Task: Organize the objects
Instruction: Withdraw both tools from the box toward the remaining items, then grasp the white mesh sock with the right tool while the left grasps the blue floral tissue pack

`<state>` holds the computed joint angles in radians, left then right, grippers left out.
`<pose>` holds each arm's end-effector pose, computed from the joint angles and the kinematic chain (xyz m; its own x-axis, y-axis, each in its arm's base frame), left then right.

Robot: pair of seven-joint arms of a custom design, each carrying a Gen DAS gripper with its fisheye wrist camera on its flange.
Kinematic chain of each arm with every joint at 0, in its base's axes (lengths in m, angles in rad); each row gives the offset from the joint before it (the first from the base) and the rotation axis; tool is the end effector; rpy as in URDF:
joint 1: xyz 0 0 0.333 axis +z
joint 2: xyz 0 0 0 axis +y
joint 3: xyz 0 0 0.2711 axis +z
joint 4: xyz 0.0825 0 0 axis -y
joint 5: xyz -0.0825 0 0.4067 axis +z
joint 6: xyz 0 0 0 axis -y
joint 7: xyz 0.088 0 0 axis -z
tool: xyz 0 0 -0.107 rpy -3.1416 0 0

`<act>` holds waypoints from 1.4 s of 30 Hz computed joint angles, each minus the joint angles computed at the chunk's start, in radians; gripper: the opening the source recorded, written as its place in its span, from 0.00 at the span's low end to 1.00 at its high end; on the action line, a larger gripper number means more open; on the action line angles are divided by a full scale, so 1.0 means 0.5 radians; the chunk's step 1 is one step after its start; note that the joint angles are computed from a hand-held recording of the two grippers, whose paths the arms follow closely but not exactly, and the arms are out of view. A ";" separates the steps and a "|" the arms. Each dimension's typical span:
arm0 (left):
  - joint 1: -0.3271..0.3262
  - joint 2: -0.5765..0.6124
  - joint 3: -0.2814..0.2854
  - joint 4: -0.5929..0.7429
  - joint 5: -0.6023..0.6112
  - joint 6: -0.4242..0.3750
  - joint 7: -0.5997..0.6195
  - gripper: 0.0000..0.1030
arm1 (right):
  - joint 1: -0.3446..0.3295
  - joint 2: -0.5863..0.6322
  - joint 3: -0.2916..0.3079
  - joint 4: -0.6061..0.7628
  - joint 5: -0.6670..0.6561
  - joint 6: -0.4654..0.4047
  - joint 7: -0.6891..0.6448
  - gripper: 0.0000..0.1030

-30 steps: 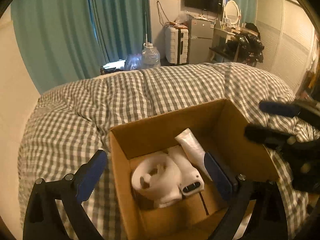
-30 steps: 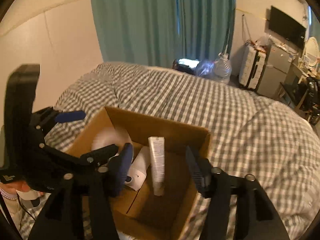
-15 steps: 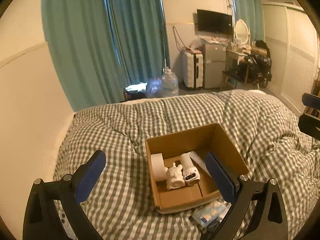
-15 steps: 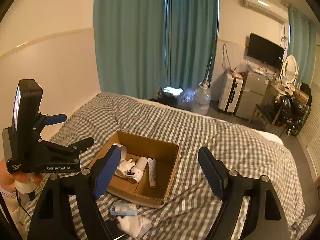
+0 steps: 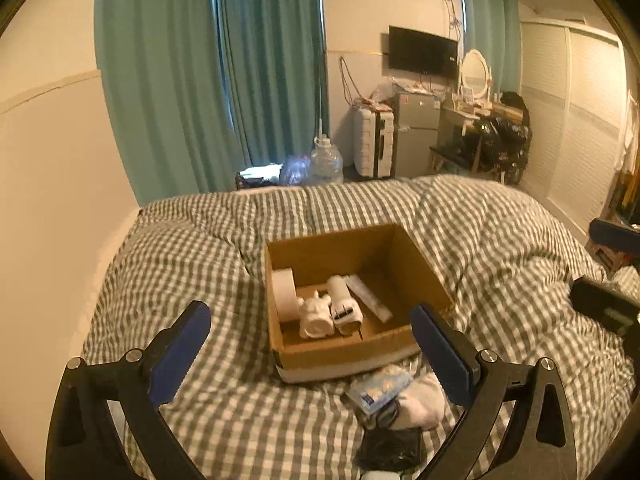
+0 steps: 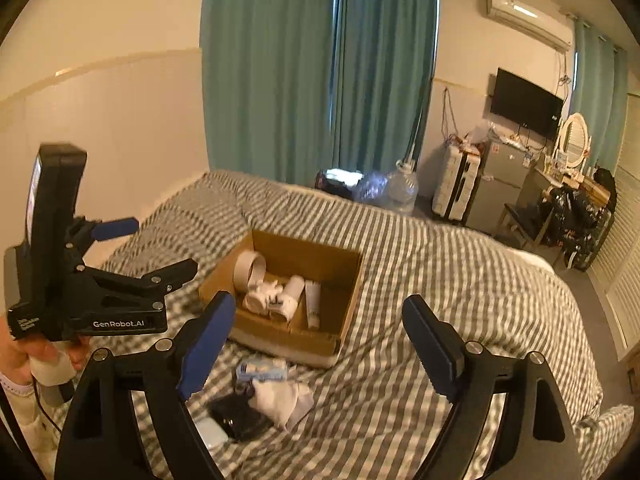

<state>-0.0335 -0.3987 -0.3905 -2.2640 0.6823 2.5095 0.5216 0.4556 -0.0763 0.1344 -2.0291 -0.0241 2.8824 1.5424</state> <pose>0.4700 -0.2329 0.5243 0.1961 -0.9782 -0.0680 -0.6271 -0.0718 -0.7756 0.5036 0.3411 0.5406 0.5766 -0.8152 0.0553 -0.4639 -0.3823 -0.7992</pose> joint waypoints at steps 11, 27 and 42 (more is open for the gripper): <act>-0.026 0.306 0.047 -0.052 0.270 -0.062 -0.258 1.00 | -0.076 0.524 0.083 0.173 0.008 -0.059 0.079 0.84; -0.150 0.516 0.276 -0.112 0.069 0.174 -0.072 1.00 | -0.114 1.040 0.162 0.643 0.214 -0.694 -0.163 0.78; -0.236 0.625 0.265 0.005 -0.267 0.187 0.148 1.00 | -0.135 0.520 0.018 0.154 -0.059 -0.232 0.062 0.68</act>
